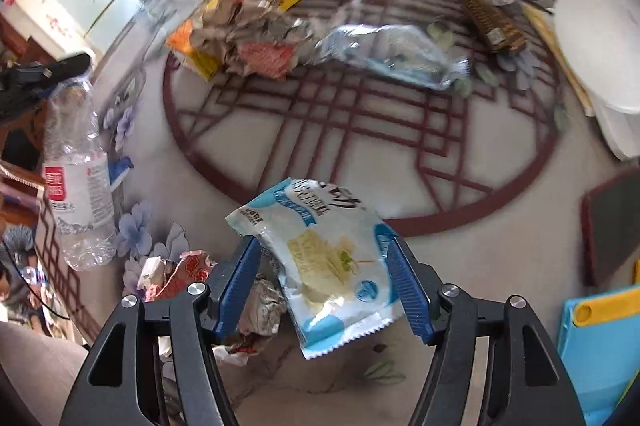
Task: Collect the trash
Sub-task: 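Grasp the clear water bottle with the left tool while the right tool grasps a blue wrapper, then carry the bottle and blue wrapper to the red bucket and release both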
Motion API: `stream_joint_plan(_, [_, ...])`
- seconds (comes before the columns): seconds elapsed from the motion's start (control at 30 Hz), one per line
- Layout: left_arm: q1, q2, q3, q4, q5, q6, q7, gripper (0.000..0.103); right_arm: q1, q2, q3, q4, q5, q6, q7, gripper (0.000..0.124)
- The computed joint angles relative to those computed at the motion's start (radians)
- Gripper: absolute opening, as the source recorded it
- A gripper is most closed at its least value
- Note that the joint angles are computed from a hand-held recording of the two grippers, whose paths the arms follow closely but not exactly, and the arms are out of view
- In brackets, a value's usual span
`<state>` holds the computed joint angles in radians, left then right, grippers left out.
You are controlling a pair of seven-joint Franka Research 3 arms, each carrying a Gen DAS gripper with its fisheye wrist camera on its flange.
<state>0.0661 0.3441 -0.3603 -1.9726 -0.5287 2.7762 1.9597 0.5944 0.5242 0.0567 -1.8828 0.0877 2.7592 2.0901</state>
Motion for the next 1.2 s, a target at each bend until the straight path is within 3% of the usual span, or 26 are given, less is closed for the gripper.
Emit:
stream_joint_plan(0.17, [0.012, -0.043, -0.013, -0.039, -0.039, 0.024, 0.054, 0.032, 0.079, 0.045, -0.07, 0.089, -0.134, -0.116, 0.038, 0.069])
stream_joint_plan(0.23, [0.007, -0.056, -0.007, -0.05, -0.046, 0.032, 0.064, 0.032, 0.083, 0.041, -0.076, 0.085, -0.147, -0.11, 0.083, 0.065])
stream_joint_plan(0.27, [0.005, -0.063, -0.004, -0.057, -0.048, 0.036, 0.07, 0.032, 0.089, 0.036, -0.084, 0.079, -0.159, -0.104, 0.113, 0.053])
stream_joint_plan(0.3, [0.004, -0.072, -0.002, -0.065, -0.051, 0.04, 0.081, 0.032, 0.087, 0.029, -0.085, 0.068, -0.167, -0.09, 0.126, 0.027])
stream_joint_plan(0.33, [0.002, -0.078, 0.0, -0.071, -0.055, 0.043, 0.09, 0.032, 0.08, 0.021, -0.078, 0.057, -0.166, -0.07, 0.134, 0.019])
stream_joint_plan(0.43, [-0.003, -0.104, 0.006, -0.093, -0.07, 0.053, 0.126, 0.032, 0.073, 0.003, -0.075, 0.048, -0.162, -0.057, 0.171, 0.012])
stream_joint_plan(0.57, [-0.024, -0.135, 0.036, -0.122, -0.056, 0.069, 0.138, 0.032, 0.106, -0.055, -0.106, 0.015, -0.21, -0.013, 0.265, 0.012])
stream_joint_plan(0.77, [-0.029, -0.166, 0.066, -0.151, -0.04, 0.091, 0.136, 0.032, 0.187, -0.093, -0.154, 0.068, -0.391, -0.029, 0.451, 0.012])
stream_joint_plan(0.97, [-0.007, -0.186, 0.082, -0.161, -0.099, 0.084, 0.214, 0.032, 0.203, -0.051, -0.143, 0.225, -0.508, -0.081, 0.538, 0.012])
stream_joint_plan(1.2, [0.025, -0.193, 0.116, -0.144, -0.212, 0.043, 0.361, 0.032, 0.236, 0.068, -0.126, 0.478, -0.539, -0.2, 0.576, 0.012])
